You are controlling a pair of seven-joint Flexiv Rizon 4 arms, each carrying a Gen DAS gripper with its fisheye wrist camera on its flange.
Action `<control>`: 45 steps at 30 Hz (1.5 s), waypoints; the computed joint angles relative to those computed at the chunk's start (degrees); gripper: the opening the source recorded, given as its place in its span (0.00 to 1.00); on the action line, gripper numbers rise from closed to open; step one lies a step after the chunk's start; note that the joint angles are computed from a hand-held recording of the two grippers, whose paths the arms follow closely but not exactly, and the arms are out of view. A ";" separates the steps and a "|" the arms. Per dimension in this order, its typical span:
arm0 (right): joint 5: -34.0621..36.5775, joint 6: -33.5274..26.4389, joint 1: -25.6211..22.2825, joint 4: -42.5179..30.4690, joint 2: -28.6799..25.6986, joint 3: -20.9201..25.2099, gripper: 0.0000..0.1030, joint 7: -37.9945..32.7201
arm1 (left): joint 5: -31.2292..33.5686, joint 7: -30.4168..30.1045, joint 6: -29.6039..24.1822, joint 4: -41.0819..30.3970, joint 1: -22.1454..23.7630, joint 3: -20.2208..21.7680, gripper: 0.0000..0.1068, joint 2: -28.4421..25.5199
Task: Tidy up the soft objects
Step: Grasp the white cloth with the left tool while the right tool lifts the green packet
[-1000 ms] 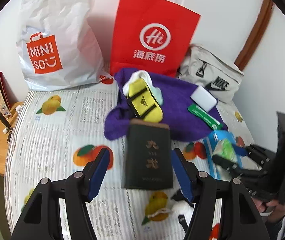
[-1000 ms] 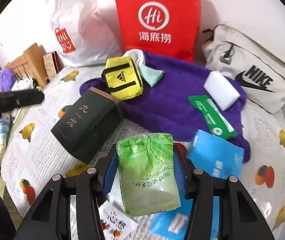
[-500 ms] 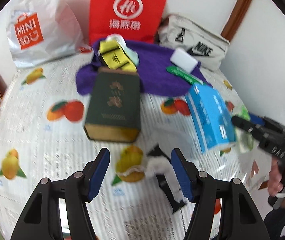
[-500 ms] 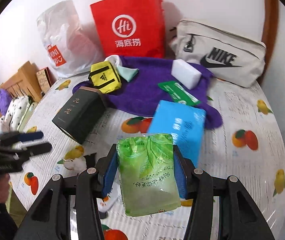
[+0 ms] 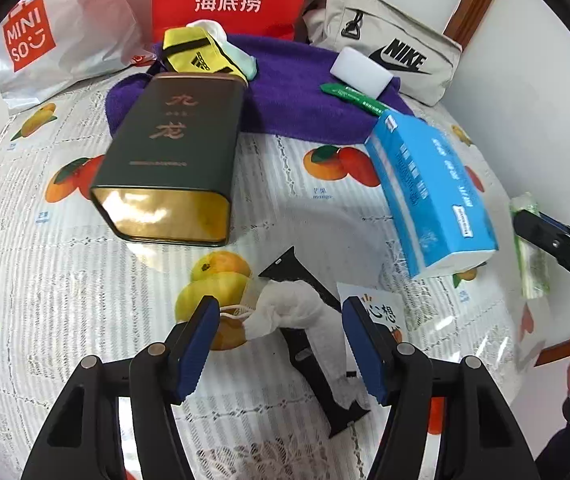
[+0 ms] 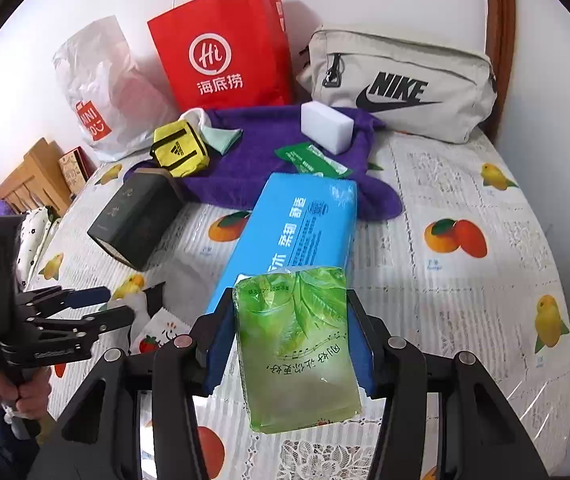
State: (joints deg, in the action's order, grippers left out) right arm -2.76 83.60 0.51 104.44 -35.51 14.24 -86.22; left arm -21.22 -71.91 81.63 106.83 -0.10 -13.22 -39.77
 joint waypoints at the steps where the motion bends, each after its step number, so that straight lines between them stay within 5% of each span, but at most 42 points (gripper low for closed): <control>1: 0.10 0.15 0.04 0.01 -0.10 -0.03 0.49 0.08 | 0.10 -0.12 -0.30 -0.41 -0.29 0.23 0.58 -0.34; 4: 0.34 0.15 -0.40 -0.22 -0.57 0.73 0.49 -0.24 | 0.55 0.34 0.00 -1.21 -0.61 0.26 0.58 -1.31; 6: 0.23 -0.08 -0.41 -0.36 -0.81 0.89 0.49 -0.58 | 2.06 -1.31 -0.79 -3.01 -4.61 5.11 0.57 -1.95; 9: 0.62 -0.37 -1.00 -0.67 -1.10 1.66 0.49 -1.22 | 3.24 -1.54 -1.02 -3.56 -3.67 4.06 0.33 -2.62; 12: 1.30 -0.85 -1.63 -0.98 -1.20 2.34 0.49 -1.73 | 3.54 -0.97 -0.66 -3.28 -3.18 3.53 0.29 -2.36; 29: 4.28 -2.91 -3.35 -0.52 1.55 4.44 0.49 -4.68 | 4.87 -2.41 -0.46 0.70 -2.85 6.08 0.28 6.08; 36: 3.08 -1.93 0.40 2.18 4.66 -0.71 0.49 -3.69 | 4.77 -1.43 -0.46 3.37 -2.47 6.06 0.28 9.53; 45: 1.98 -0.84 0.68 5.32 7.50 -1.84 0.49 -2.65 | 2.91 -1.01 0.09 5.94 -1.93 6.09 0.28 12.19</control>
State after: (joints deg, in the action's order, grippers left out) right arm -0.78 82.76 1.20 109.76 -28.01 12.39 -88.87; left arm -18.31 -72.91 81.72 112.77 -2.03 -7.13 -27.58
